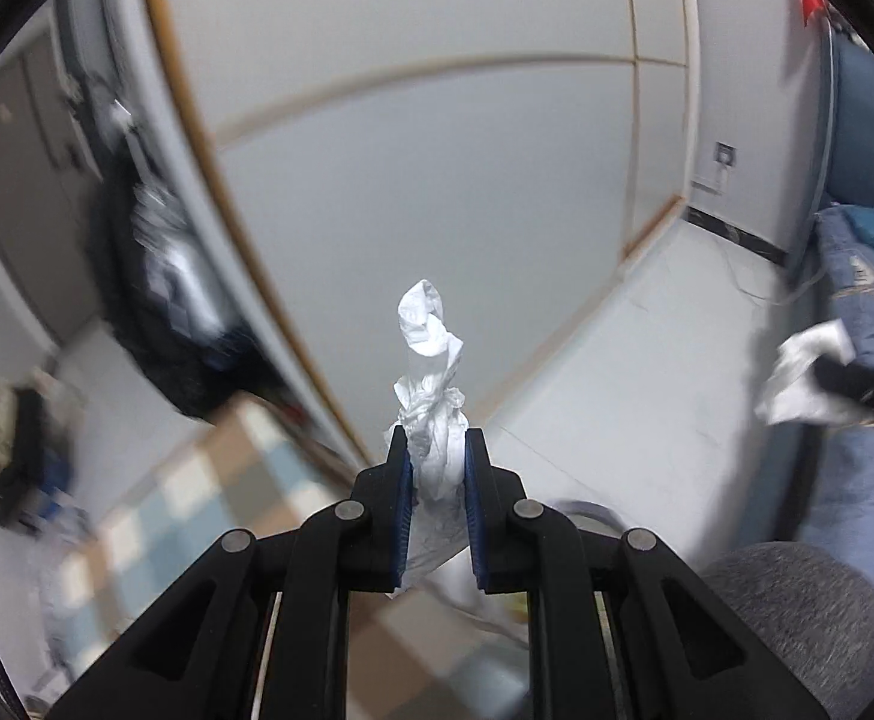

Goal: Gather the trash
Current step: 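Carry both held tissues over the white trash bin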

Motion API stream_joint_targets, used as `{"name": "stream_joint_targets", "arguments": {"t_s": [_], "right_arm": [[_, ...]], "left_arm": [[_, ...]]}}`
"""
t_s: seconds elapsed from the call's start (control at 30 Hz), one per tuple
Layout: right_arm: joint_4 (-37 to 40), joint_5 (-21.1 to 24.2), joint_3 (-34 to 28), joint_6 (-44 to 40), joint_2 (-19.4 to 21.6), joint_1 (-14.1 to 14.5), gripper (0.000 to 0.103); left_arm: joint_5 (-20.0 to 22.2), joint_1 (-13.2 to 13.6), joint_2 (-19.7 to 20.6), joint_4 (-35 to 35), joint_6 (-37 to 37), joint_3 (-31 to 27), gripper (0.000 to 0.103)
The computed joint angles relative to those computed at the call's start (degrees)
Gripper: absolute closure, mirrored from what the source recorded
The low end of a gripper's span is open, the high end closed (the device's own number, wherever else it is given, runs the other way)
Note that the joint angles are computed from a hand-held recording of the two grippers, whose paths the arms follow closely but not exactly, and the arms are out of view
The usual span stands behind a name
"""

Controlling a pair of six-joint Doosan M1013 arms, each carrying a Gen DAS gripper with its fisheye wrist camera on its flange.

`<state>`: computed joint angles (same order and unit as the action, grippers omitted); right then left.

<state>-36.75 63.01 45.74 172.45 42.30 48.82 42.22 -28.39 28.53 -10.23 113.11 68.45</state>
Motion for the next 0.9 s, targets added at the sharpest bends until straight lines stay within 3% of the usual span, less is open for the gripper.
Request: {"name": "stream_joint_targets", "arguments": {"t_s": [0.1, 0.2, 0.33, 0.37, 0.43, 0.67, 0.9], "right_arm": [[4.6, -2.8, 3.4, 1.5, -0.8, -1.1, 0.095], [13.3, -6.3, 5.3, -1.4, -0.5, -2.8, 0.095], [22.4, -7.3, 5.1, -7.5, 1.3, -4.3, 0.095], [24.3, -8.3, 5.8, -8.0, 1.4, -4.7, 0.095], [27.1, -11.0, 8.1, -8.3, 1.2, -5.2, 0.095], [39.0, -16.5, 11.1, -12.2, 2.7, -7.7, 0.093], [50.6, -17.4, 10.8, -21.3, 5.0, -9.7, 0.092]], "left_arm": [[11.7, 1.4, 3.8, -9.0, 1.8, -5.5, 0.092], [17.0, 1.6, 6.0, -11.2, 3.7, -7.8, 0.092], [28.3, 2.2, 10.9, -13.7, -0.2, -14.1, 0.092], [33.5, 2.5, 13.1, -15.0, -2.2, -16.9, 0.092], [38.2, 2.7, 15.5, -15.9, -5.2, -19.7, 0.092], [44.0, 1.4, 19.5, -13.3, -10.9, -24.5, 0.092], [47.0, 0.4, 22.3, -10.3, -13.6, -28.0, 0.092]]}}
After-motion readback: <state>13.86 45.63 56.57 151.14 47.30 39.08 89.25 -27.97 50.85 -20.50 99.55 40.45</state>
